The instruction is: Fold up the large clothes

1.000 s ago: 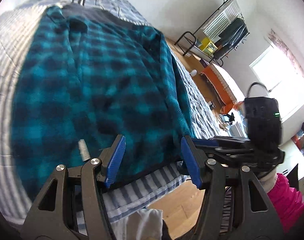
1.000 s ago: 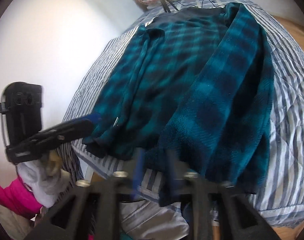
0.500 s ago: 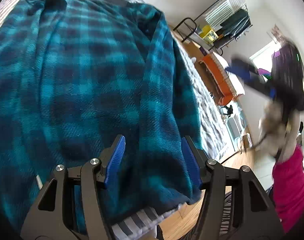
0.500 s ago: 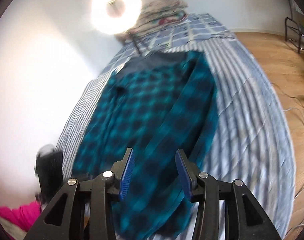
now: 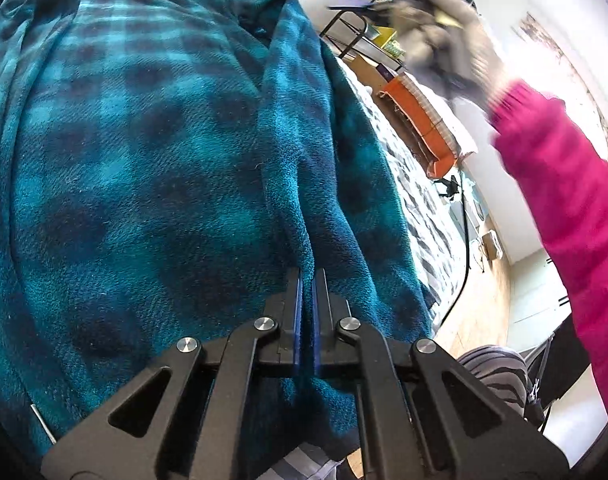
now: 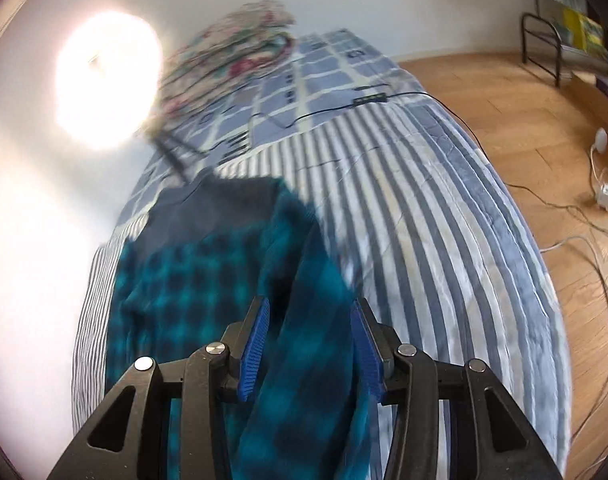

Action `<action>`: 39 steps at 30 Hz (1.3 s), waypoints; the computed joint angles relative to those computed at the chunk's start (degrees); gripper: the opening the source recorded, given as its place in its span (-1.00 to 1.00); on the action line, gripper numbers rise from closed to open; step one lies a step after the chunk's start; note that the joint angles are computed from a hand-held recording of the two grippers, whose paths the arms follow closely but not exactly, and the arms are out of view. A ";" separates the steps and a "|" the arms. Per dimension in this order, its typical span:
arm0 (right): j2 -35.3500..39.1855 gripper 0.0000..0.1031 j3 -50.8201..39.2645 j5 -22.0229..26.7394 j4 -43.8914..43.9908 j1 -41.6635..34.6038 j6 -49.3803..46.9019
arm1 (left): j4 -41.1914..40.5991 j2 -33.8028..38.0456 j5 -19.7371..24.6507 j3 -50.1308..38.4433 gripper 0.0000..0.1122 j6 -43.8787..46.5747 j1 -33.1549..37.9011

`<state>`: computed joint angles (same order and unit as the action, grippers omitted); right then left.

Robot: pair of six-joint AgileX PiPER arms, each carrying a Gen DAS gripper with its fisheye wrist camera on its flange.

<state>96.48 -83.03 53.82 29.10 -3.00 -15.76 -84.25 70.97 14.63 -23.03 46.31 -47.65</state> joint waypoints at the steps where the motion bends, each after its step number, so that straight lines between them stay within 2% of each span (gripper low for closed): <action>1: 1.85 -0.11 -1.63 -0.21 0.47 0.11 0.47 | 0.61 -0.58 0.23 0.16 -0.98 -0.50 0.08; 4: 6.67 -0.12 -6.24 -0.51 0.94 1.34 1.38 | 3.14 -2.07 1.13 0.22 -0.98 -2.58 0.75; 5: 8.25 -0.13 -7.99 -0.38 0.59 2.07 1.89 | 1.83 -1.17 1.43 -0.30 -0.98 -0.62 1.35; 6: 9.21 -0.20 -9.09 -0.20 0.18 2.53 2.22 | 2.38 -1.38 1.36 -0.42 -0.98 -0.95 1.30; 8: 11.80 -0.63 -12.54 0.41 -3.49 4.56 4.52 | 4.22 -2.04 1.40 -0.59 -0.99 -2.57 1.14; 9: 13.07 -0.97 -14.66 1.35 -6.57 5.94 6.21 | 4.77 -2.55 1.82 -0.53 -0.99 -3.02 1.37; 11: 13.59 -0.99 -16.52 1.75 -11.92 8.17 9.16 | 3.99 -3.29 2.57 -0.21 -0.99 -2.19 1.91; 17: 9.31 -1.00 -19.32 1.62 -25.70 15.75 14.69 | 5.77 -9.53 2.62 2.09 -1.00 -7.04 0.05; 19: 9.19 -1.00 -21.61 1.68 -27.81 19.01 14.62 | 3.22 -10.05 2.59 2.70 -1.00 -5.13 -0.07; 23: 15.67 -1.00 -29.11 2.94 -27.75 24.72 14.44 | 6.78 -11.84 0.12 4.58 -1.00 -9.80 -1.14; 26: 23.57 -1.00 -33.30 2.56 -27.26 28.29 15.13 | 4.66 -11.55 1.65 6.38 -1.00 -8.08 1.74; 29: 29.39 -0.90 -35.29 4.09 -22.35 28.57 13.80 | 3.98 -10.77 2.37 7.64 -1.00 -7.29 3.05; 31: 28.56 -0.72 -32.70 3.80 -18.03 27.19 12.94 | 6.45 -11.53 2.09 8.18 -1.00 -9.75 2.40; 32: 25.30 -0.64 -28.17 1.68 -13.15 25.15 9.96 | 8.84 -12.07 1.61 8.17 -1.00 -12.02 1.72; 34: 18.03 -0.31 -19.67 -2.00 -7.20 21.57 4.93 | 11.41 -12.61 1.69 8.06 -1.00 -13.99 1.49; 36: 11.75 -0.17 -12.75 -4.42 -2.70 17.60 0.57 | 14.00 -13.30 1.48 8.18 -1.00 -16.49 0.95; 37: 8.57 -0.07 -9.49 -5.27 -1.23 14.97 -0.65 | 12.88 -13.22 1.56 8.35 -1.00 -15.62 0.86; 39: 4.47 -0.02 -4.82 -3.47 2.76 7.87 -2.65 | 13.07 -11.79 0.65 7.05 -1.00 -16.94 -0.38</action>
<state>100.95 -87.84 50.35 31.86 4.87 -18.42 -71.18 59.18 15.29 -15.98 29.36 -48.03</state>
